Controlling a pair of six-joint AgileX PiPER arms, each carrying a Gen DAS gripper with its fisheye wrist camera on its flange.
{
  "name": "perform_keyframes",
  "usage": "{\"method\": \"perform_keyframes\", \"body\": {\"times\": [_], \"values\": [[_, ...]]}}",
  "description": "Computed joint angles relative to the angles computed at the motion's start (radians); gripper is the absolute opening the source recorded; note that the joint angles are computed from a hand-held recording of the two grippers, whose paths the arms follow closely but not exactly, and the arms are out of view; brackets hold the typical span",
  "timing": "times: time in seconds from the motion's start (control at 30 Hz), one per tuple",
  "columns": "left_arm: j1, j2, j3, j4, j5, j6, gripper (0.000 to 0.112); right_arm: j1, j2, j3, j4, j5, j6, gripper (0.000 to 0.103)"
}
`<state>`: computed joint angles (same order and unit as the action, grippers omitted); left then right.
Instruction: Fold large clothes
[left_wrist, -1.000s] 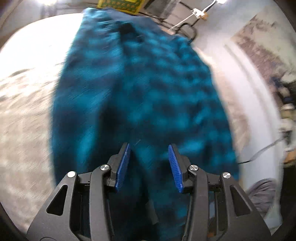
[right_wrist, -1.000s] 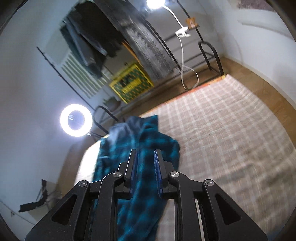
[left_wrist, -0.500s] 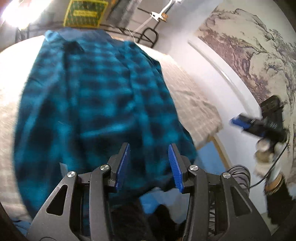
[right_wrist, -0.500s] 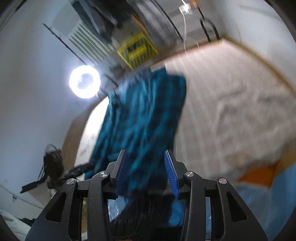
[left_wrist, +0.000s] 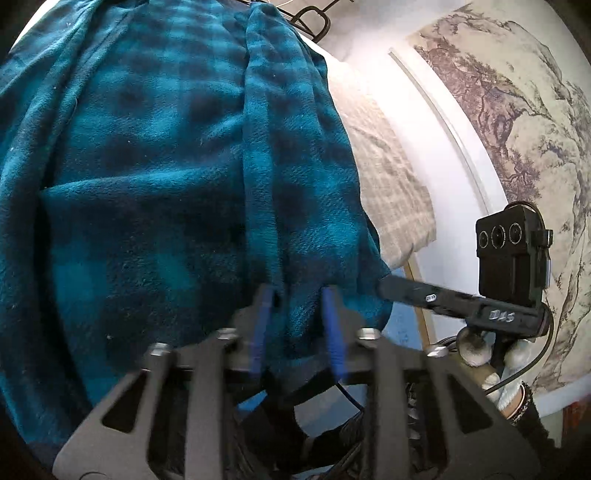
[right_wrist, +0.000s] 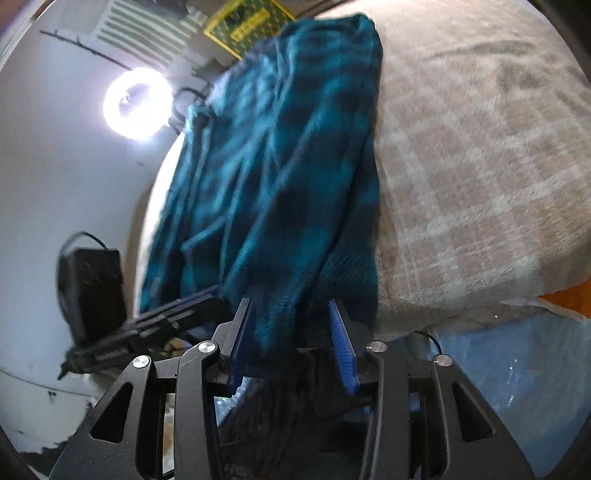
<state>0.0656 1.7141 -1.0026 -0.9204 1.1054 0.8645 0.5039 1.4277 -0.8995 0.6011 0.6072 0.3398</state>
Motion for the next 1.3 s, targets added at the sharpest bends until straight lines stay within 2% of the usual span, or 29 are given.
{"method": "perform_keyframes", "body": {"times": [0.03,0.1,0.17,0.2,0.33,0.4,0.47,0.53,0.6,0.73,0.8,0.83,0.93,1.03,1.07,1.13,1.17,1.2,1.23,1.3], "values": [[0.000,0.002,-0.007,-0.006,0.009,-0.003,0.010,-0.005,0.012,-0.004,0.033,0.005,-0.041,0.004],[0.027,0.004,-0.015,-0.040,0.058,0.002,0.005,-0.007,-0.005,-0.001,0.051,0.000,-0.054,0.004],[0.057,-0.019,-0.011,-0.082,0.111,0.015,0.005,-0.014,-0.054,-0.005,0.029,0.004,-0.029,0.003],[0.055,-0.037,-0.008,-0.080,0.103,0.020,0.005,-0.016,-0.077,-0.017,-0.001,0.010,0.000,0.003],[-0.014,-0.089,0.030,0.003,-0.016,0.029,0.005,-0.023,-0.167,-0.042,-0.211,0.063,0.162,0.003],[-0.035,-0.099,0.051,0.023,-0.055,0.026,0.005,-0.031,-0.140,-0.034,-0.219,0.071,0.165,0.003],[-0.043,-0.139,0.080,0.015,-0.076,0.040,0.005,-0.050,-0.106,-0.002,-0.143,0.061,0.104,0.007],[-0.069,-0.212,0.106,0.022,-0.106,0.044,0.014,-0.081,-0.101,0.035,-0.050,0.051,0.024,0.008],[-0.118,-0.296,0.131,0.029,-0.137,0.069,0.038,-0.113,-0.128,0.063,-0.003,0.059,-0.029,0.009],[-0.336,-0.342,0.123,0.112,-0.253,0.019,0.055,-0.174,-0.246,0.089,-0.046,0.105,-0.011,0.013],[-0.406,-0.326,0.117,0.140,-0.274,-0.003,0.067,-0.219,-0.331,0.103,-0.079,0.130,0.019,0.014],[-0.471,-0.288,0.089,0.181,-0.293,-0.053,0.070,-0.250,-0.382,0.107,-0.101,0.153,0.042,0.014],[-0.652,-0.211,0.050,0.401,-0.450,-0.260,0.071,-0.331,-0.486,0.118,-0.139,0.200,0.075,0.021],[-0.726,-0.133,0.016,0.596,-0.506,-0.447,0.071,-0.413,-0.569,0.128,-0.142,0.262,0.078,0.024],[-0.719,-0.116,0.012,0.594,-0.508,-0.452,0.069,-0.428,-0.584,0.130,-0.140,0.275,0.077,0.024],[-0.681,-0.111,0.022,0.521,-0.526,-0.372,0.050,-0.456,-0.608,0.134,-0.133,0.292,0.072,0.024],[-0.645,-0.104,0.018,0.467,-0.514,-0.307,0.037,-0.459,-0.610,0.136,-0.133,0.290,0.073,0.024],[-0.598,-0.087,-0.001,0.388,-0.474,-0.228,0.021,-0.483,-0.612,0.137,-0.111,0.296,0.045,0.024],[-0.545,-0.069,-0.021,0.332,-0.426,-0.181,0.013,-0.490,-0.611,0.138,-0.102,0.295,0.035,0.024],[-0.451,-0.040,-0.052,0.220,-0.321,-0.100,0.010,-0.549,-0.602,0.139,-0.045,0.313,-0.035,0.024]]}}
